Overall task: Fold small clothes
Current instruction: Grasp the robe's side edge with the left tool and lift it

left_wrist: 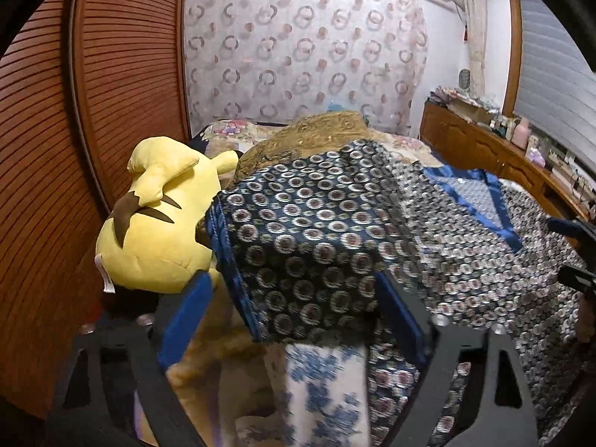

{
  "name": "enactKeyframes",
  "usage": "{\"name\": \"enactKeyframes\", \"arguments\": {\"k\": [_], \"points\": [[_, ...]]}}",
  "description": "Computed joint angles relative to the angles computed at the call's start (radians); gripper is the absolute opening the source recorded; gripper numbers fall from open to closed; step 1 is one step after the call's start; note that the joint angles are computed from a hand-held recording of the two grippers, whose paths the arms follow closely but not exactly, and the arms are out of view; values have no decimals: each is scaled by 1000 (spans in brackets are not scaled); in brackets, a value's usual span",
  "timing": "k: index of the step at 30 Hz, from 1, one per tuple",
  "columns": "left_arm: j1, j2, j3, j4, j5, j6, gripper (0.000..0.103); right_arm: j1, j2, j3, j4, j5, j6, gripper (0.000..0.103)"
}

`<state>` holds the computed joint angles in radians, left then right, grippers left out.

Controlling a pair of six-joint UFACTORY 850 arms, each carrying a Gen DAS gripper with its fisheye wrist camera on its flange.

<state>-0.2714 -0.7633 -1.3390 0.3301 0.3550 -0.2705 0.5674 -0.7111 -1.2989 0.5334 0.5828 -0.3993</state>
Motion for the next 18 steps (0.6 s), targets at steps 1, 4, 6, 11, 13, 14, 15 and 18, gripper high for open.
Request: {"name": "enactKeyframes", "arguments": {"k": [1,4,6,11,13,14,15,18], "points": [[3,-10,-14,-10,-9,15,81,4,-11,-18,2,-8,-18,103],[11,-49,-68,32,-53,-28,75,8,-42,-66,1,-39,-43,103],[17,-71,-94,69,-64,-67,75,11,-57,-91,1,-52,-49,103],[34,-112,-143,176,-68,-181,67,15,-83,-129,-27,-75,-27,103],[46,-120,-154,332,-45,-326,60,16,-85,-129,-22,-83,-33,103],[49,-124,-163,372,-44,-363,58,16,-85,-126,-17,-83,-41,103],[50,-126,-166,399,-47,-384,52,17,-83,-123,-11,-82,-47,103],[51,-132,-178,437,-54,-415,35,11,-68,-101,-12,-79,-35,103]]}}
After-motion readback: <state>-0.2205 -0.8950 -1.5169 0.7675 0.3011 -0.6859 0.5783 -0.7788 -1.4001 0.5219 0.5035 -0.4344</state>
